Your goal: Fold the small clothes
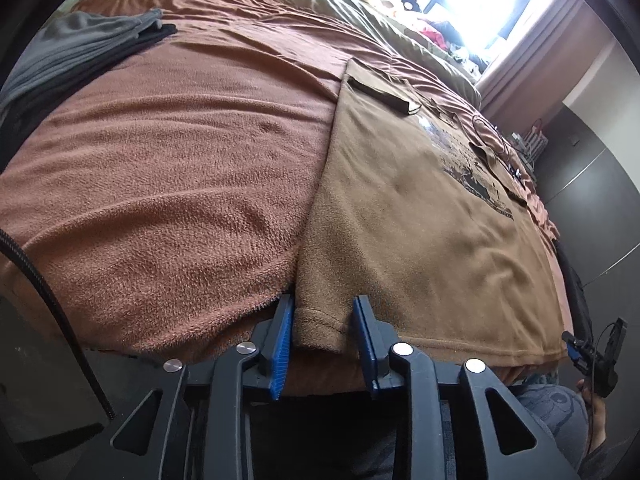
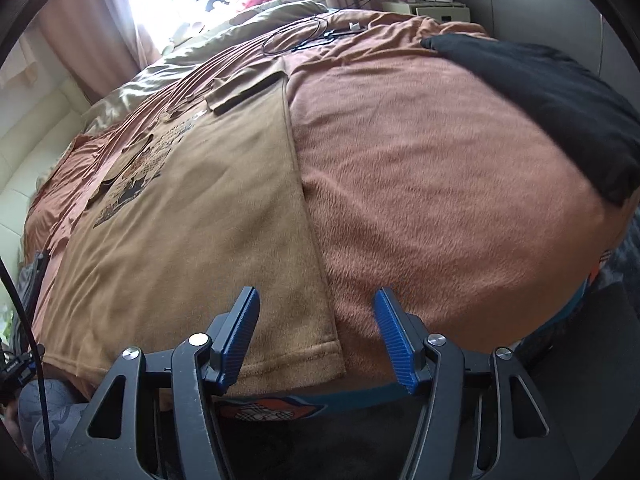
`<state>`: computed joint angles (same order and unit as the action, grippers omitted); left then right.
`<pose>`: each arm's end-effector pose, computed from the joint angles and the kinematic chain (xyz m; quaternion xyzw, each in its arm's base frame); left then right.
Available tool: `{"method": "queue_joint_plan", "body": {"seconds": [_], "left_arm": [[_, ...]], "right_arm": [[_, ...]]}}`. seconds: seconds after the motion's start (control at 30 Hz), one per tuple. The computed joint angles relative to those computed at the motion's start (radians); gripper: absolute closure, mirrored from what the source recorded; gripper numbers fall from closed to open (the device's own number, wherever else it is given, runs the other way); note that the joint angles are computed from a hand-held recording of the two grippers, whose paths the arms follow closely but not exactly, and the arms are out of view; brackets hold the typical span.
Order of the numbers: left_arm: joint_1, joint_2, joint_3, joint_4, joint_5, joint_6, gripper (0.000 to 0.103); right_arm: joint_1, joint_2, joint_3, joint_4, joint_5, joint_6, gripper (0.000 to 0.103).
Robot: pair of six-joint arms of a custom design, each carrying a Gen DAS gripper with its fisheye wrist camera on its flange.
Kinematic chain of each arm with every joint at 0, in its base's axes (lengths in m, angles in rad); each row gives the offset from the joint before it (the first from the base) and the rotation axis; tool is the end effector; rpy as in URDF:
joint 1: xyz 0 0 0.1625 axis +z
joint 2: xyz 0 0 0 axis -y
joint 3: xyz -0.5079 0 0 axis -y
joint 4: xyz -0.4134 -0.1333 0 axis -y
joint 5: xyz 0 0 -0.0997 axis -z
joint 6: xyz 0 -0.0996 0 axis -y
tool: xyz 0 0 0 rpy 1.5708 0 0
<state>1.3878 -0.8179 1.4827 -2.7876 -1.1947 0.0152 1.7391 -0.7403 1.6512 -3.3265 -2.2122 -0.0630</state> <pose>0.0204 -0.8236 0.2515 0.0428 0.9456 -0.2818 0.1568 0.1990 -0.7313 0.2001 -0.0285 -0.8747 0.4036 0.2667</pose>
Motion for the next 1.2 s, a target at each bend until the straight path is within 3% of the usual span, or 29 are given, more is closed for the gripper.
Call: {"method": "queue_joint_plan", "body": {"seconds": [0.07, 0.2, 0.3, 0.43, 0.63, 0.67, 0.7, 0.77, 0.9, 1.0, 1.2], "left_arm": [[0.011, -0.005, -0.001, 0.006, -0.033, -0.025, 0.086], [0.015, -0.013, 0.004, 0.007, -0.045, -0.029, 0.096], [0.014, -0.021, 0.011, -0.008, -0.049, -0.032, 0.097], [0.014, -0.030, 0.021, -0.029, -0.058, -0.034, 0.097], [0.029, -0.036, 0.012, -0.006, -0.114, -0.059, 0.096], [0.034, -0.036, 0.009, 0.003, -0.132, -0.072, 0.088], [0.038, -0.036, 0.008, 0.011, -0.144, -0.082, 0.074], [0.047, -0.037, 0.010, 0.005, -0.164, -0.102, 0.058], [0.059, -0.035, 0.006, 0.001, -0.217, -0.125, 0.056], [0.068, -0.025, -0.004, -0.005, -0.250, -0.134, 0.056], [0.077, -0.008, -0.023, -0.020, -0.287, -0.155, 0.056]], "right_arm": [[-0.004, -0.001, 0.014, -0.025, 0.028, 0.000, 0.050], [-0.020, -0.016, 0.034, -0.032, 0.094, 0.022, 0.071], [-0.032, -0.031, 0.052, -0.039, 0.120, 0.039, 0.090], [-0.041, -0.049, 0.080, -0.072, 0.144, 0.068, 0.098], [-0.037, -0.061, 0.113, -0.104, 0.163, 0.084, 0.099], [-0.040, -0.065, 0.116, -0.094, 0.173, 0.097, 0.098], [-0.044, -0.070, 0.119, -0.079, 0.176, 0.117, 0.097], [-0.060, -0.082, 0.127, -0.061, 0.227, 0.150, 0.095], [-0.091, -0.097, 0.156, -0.104, 0.320, 0.187, 0.064], [-0.119, -0.103, 0.181, -0.144, 0.410, 0.223, 0.064], [-0.157, -0.090, 0.231, -0.262, 0.484, 0.275, 0.064]]}}
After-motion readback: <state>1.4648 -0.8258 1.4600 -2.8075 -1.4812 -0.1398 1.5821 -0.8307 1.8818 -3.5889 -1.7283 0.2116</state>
